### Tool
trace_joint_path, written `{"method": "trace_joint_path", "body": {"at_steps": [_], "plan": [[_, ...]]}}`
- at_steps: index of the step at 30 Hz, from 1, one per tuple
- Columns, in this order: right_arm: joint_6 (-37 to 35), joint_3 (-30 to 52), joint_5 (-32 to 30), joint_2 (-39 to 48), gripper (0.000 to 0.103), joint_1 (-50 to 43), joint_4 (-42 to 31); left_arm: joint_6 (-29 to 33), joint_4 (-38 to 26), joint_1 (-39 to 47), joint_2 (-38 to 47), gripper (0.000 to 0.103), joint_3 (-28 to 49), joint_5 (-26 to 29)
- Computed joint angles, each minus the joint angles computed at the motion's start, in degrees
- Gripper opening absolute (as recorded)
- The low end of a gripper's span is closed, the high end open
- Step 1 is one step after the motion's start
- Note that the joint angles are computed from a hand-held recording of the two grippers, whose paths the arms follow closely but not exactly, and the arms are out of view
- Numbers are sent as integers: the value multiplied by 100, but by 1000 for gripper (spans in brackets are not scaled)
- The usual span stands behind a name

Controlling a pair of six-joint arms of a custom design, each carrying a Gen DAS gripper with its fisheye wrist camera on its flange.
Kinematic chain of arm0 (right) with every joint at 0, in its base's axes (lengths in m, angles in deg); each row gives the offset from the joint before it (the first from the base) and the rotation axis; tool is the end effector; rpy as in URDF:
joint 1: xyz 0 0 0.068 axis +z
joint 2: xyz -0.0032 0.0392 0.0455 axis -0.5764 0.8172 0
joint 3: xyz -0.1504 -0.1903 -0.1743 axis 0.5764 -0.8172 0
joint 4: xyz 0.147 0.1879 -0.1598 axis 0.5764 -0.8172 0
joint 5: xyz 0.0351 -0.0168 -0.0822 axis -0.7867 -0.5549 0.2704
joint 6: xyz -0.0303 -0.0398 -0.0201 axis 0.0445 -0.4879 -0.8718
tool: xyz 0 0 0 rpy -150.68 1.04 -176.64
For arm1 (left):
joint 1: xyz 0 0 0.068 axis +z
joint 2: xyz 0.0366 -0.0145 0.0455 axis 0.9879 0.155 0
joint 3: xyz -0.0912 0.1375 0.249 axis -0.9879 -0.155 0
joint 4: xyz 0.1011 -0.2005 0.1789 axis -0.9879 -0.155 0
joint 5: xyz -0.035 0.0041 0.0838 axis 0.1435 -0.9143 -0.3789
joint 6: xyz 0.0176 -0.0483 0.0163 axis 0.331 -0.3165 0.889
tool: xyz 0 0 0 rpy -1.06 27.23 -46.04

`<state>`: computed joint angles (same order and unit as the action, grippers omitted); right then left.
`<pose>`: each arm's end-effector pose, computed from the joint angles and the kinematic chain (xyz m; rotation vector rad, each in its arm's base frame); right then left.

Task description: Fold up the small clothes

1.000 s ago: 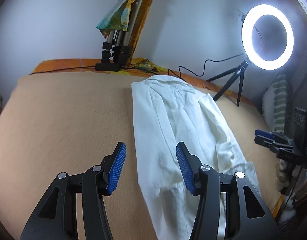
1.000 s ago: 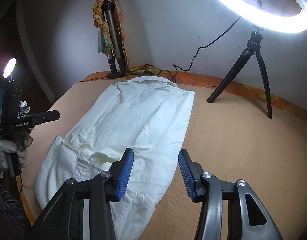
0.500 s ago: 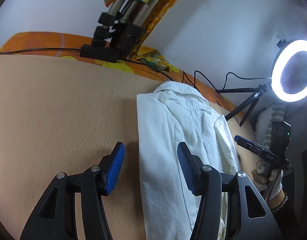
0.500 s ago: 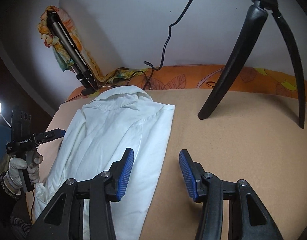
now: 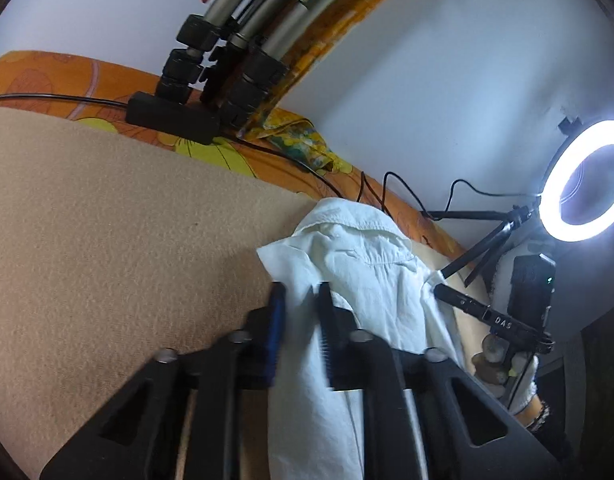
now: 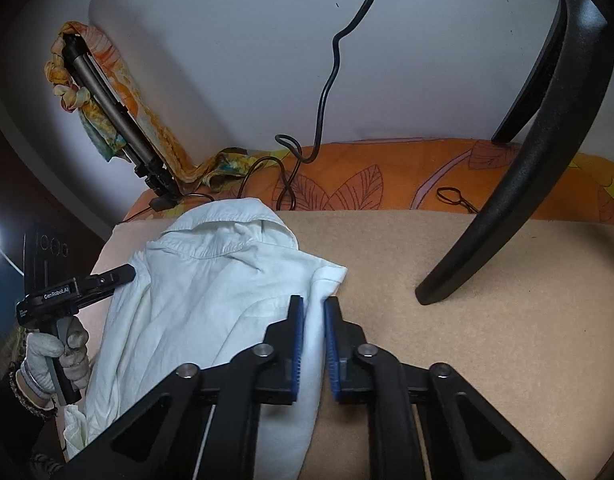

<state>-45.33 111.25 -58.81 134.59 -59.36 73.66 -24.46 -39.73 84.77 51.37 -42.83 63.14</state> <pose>0.2493 -0.0903 0.0791 0.0760 2.3725 0.4701 0.3243 -0.0052 0.0699 0.3119 2.4636 -1.0187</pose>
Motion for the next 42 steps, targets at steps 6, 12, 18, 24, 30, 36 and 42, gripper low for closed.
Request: {"method": "trace_joint_path", "body": {"at_steps": [6, 12, 18, 24, 30, 36, 42], "plan": [[-97, -128, 380, -322, 0, 79, 33, -90, 424, -7, -202, 2, -224, -516], [-167, 8, 244, -152, 14, -25, -57, -114, 134, 43, -29, 11, 21, -335], [-174, 245, -49, 76, 29, -218, -187, -166, -42, -34, 122, 33, 244, -111], [-127, 280, 146, 127, 1, 186, -115, 0, -54, -361, 110, 7, 244, -245], [-153, -73, 39, -610, 0, 100, -111, 12, -4, -179, -316, 6, -9, 52], [-402, -523, -458, -2201, 0, -337, -900, 409, -518, -36, -1521, 6, -445, 283], [-940, -893, -776, -4686, 0, -821, -2932, 1127, -1679, 352, -2993, 6, -891, 592]]}}
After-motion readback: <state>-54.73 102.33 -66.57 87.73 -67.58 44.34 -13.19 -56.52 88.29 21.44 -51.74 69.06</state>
